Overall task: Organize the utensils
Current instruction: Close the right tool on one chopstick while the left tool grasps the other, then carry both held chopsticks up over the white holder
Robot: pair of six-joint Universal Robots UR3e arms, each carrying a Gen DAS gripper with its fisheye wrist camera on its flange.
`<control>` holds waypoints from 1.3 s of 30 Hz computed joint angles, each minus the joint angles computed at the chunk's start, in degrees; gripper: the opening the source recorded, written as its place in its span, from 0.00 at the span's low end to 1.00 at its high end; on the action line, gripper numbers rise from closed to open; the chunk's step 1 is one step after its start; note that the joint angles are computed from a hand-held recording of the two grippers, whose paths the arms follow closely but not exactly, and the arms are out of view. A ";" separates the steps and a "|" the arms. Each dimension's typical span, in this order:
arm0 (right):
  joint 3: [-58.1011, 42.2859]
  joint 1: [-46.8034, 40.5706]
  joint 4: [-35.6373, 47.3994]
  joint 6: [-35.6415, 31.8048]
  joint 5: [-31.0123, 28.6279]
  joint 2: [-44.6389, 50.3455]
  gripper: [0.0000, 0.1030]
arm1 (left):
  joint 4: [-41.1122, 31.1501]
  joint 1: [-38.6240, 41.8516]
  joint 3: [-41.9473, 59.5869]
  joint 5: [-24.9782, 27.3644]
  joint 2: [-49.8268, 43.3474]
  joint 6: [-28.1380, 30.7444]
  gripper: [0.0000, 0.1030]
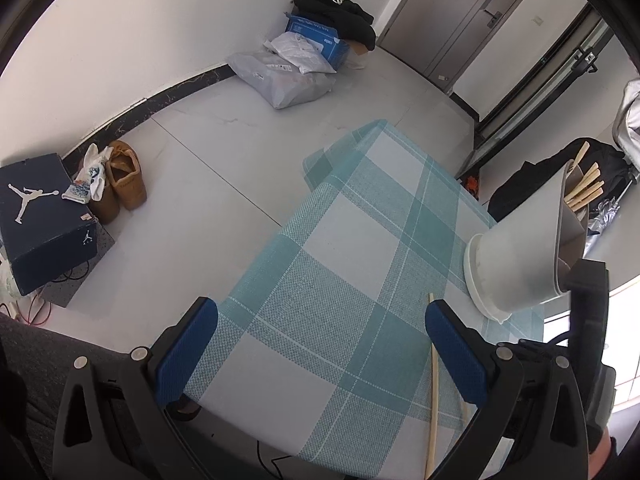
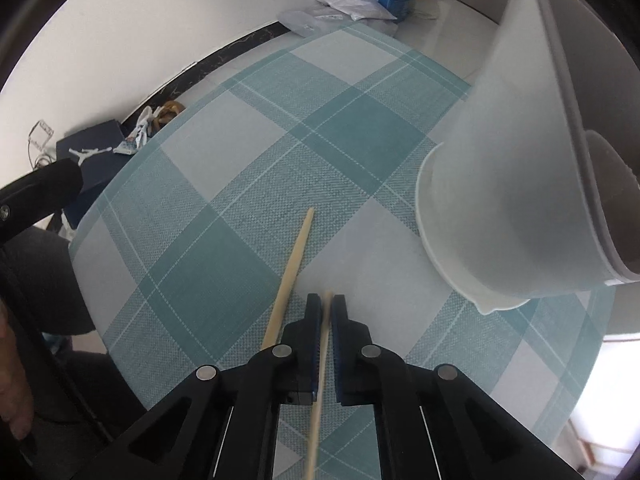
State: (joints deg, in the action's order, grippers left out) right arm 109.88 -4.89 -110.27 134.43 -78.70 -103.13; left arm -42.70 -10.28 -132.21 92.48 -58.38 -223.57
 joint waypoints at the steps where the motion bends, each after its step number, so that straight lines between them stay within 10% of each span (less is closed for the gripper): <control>1: -0.16 -1.27 0.81 -0.18 1.47 -0.60 0.03 | 0.98 -1.49 0.27 2.05 -1.11 -0.72 0.99; 15: -2.42 -40.27 36.23 -15.10 34.45 -14.05 0.03 | 7.61 -12.16 6.96 5.87 -15.34 2.98 0.99; 21: -4.48 -47.58 45.31 -18.59 36.31 -9.50 0.03 | 3.22 -10.56 12.50 -2.98 -20.76 6.01 0.99; 33: -11.86 -54.21 52.54 -23.02 37.48 1.97 0.03 | -6.82 -13.90 26.17 0.87 -32.70 5.97 0.98; 39: -14.02 -54.81 53.45 -23.56 37.42 3.56 0.04 | -13.01 -16.52 34.84 4.93 -39.11 6.86 0.80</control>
State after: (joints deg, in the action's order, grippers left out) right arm 95.86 -59.71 -56.81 110.87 -41.28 -99.56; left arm -55.71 -26.81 -97.38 97.41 -97.49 -216.71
